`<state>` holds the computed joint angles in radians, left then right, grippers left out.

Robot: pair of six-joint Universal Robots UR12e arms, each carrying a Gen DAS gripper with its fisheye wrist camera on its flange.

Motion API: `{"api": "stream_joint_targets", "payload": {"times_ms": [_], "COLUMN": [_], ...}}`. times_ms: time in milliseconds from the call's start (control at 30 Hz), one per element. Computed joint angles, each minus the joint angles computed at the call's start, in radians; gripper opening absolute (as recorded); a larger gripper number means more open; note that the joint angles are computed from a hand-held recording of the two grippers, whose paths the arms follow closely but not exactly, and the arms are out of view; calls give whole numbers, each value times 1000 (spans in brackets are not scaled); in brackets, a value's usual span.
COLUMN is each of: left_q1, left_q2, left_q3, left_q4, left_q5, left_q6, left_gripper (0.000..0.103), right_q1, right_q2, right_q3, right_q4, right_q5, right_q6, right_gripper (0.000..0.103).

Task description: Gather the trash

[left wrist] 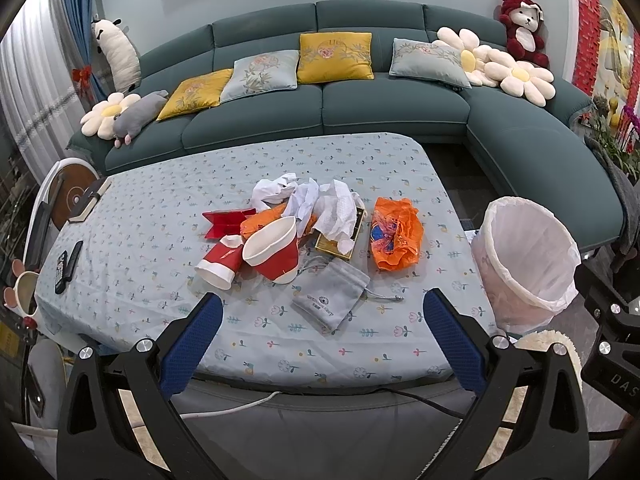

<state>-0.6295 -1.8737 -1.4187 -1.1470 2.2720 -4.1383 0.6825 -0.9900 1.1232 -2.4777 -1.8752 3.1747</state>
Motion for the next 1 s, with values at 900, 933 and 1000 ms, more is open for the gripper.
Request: {"api": "stream_joint_targets", "payload": {"times_ms": [900, 933, 1000], "left_q1": [1, 1, 2], "left_q2": [-14, -12, -12], "left_q3": [14, 12, 10], "left_q4": [28, 31, 41], "left_q5": [-5, -6, -8], "left_q6": [39, 42, 50], "left_gripper": [96, 96, 96], "right_q1": [-12, -12, -12], "right_q2": [-1, -1, -1], "right_q3": [-5, -4, -1], "right_q4": [3, 2, -1], "right_q5": [2, 2, 0], "right_q6": [4, 5, 8], "right_gripper": [96, 96, 96]}}
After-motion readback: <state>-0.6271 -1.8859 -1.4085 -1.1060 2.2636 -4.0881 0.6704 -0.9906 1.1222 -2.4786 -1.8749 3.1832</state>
